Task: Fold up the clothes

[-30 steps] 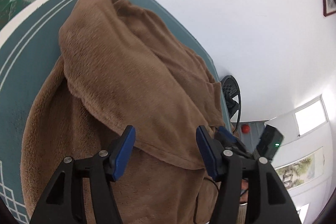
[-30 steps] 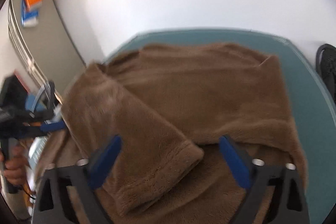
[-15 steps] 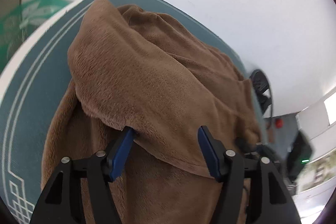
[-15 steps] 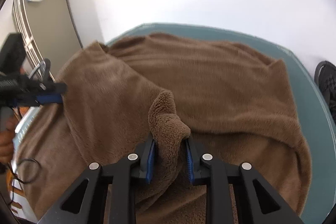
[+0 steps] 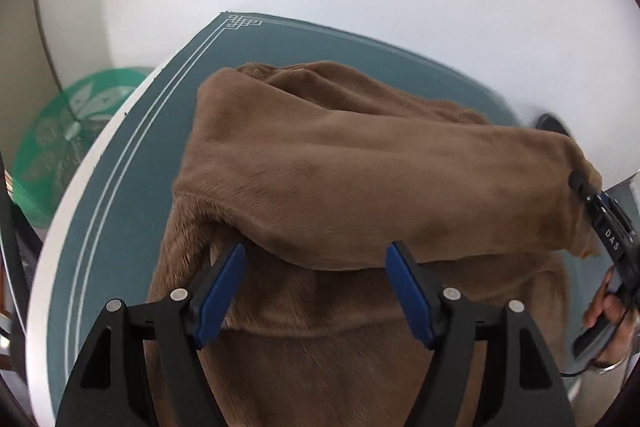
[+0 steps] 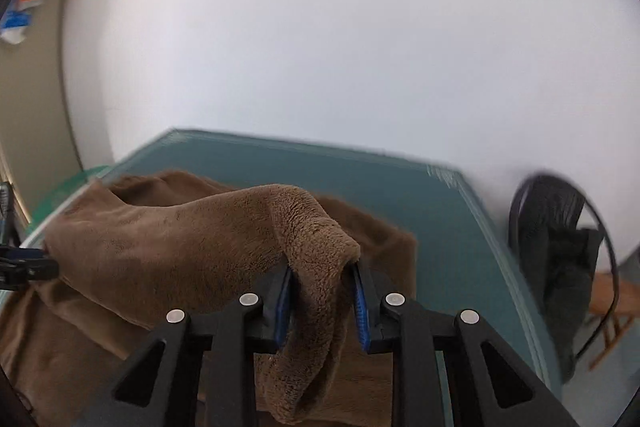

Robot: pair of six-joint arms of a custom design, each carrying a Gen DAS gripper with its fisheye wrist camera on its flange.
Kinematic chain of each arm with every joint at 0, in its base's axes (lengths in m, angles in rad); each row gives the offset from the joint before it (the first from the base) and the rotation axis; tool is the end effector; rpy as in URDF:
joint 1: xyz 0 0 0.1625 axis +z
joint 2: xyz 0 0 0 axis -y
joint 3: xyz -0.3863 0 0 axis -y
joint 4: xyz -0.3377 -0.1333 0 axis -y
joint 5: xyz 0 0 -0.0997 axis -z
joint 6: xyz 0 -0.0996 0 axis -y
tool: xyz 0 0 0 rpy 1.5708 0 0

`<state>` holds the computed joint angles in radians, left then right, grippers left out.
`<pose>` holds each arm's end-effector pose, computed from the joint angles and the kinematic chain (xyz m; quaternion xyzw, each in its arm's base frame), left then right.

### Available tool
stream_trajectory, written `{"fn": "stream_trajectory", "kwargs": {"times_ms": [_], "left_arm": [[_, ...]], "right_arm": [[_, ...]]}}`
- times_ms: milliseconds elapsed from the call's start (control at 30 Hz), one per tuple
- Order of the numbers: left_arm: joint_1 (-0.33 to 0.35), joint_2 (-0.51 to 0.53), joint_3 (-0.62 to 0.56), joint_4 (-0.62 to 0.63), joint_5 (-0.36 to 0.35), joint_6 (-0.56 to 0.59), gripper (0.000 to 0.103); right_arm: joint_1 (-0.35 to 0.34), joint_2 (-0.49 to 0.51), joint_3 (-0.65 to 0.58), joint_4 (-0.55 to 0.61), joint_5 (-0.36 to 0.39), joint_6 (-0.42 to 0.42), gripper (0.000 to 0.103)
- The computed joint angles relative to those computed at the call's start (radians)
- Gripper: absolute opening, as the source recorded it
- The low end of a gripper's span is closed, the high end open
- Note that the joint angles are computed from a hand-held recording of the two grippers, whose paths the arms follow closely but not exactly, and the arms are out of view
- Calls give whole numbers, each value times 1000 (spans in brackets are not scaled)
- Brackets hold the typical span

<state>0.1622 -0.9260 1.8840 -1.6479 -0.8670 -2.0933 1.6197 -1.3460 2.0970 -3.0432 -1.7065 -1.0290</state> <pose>-0.3937 -0.2648 0.0698 -0.1466 0.8492 -0.3785 0.3379 0.1428 -0.4666 0.3004 0.4586 -0.8135 0.2808 0.2217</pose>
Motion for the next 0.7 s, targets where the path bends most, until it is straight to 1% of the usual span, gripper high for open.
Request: {"fn": "stream_trajectory", "kwargs": {"times_ms": [33, 67, 100, 133, 267, 300, 400, 500, 567, 633, 700], "left_arm": [[10, 3, -1, -2, -8, 9, 77], [25, 12, -9, -5, -13, 22, 77], [36, 18, -12, -4, -19, 33, 77], [42, 25, -18, 4, -23, 42, 77], [52, 44, -44, 39, -29, 66, 77], [48, 47, -57, 60, -31, 57, 77], [31, 69, -129, 208, -9, -10, 77], [36, 72, -163, 256, 26, -7, 79], [57, 83, -184, 277, 39, 5, 79], [91, 95, -193, 273, 32, 32, 79], [124, 101, -190, 254, 22, 63, 79]], "right_arm": [[-10, 20, -16, 14, -20, 12, 41], [-20, 40, -34, 30, -39, 25, 63], [-29, 61, -52, 46, -59, 38, 75], [-38, 76, -66, 56, -73, 52, 76], [-67, 67, -75, 58, -69, 114, 76], [-73, 56, -80, 75, -58, 131, 76], [-80, 6, -92, 163, 9, 151, 76], [-71, -30, -74, 238, 70, 108, 77], [-56, -28, -56, 267, 79, 62, 77], [-41, -16, -41, 282, 69, 20, 77], [-26, 22, -43, 296, 16, 2, 77]]}}
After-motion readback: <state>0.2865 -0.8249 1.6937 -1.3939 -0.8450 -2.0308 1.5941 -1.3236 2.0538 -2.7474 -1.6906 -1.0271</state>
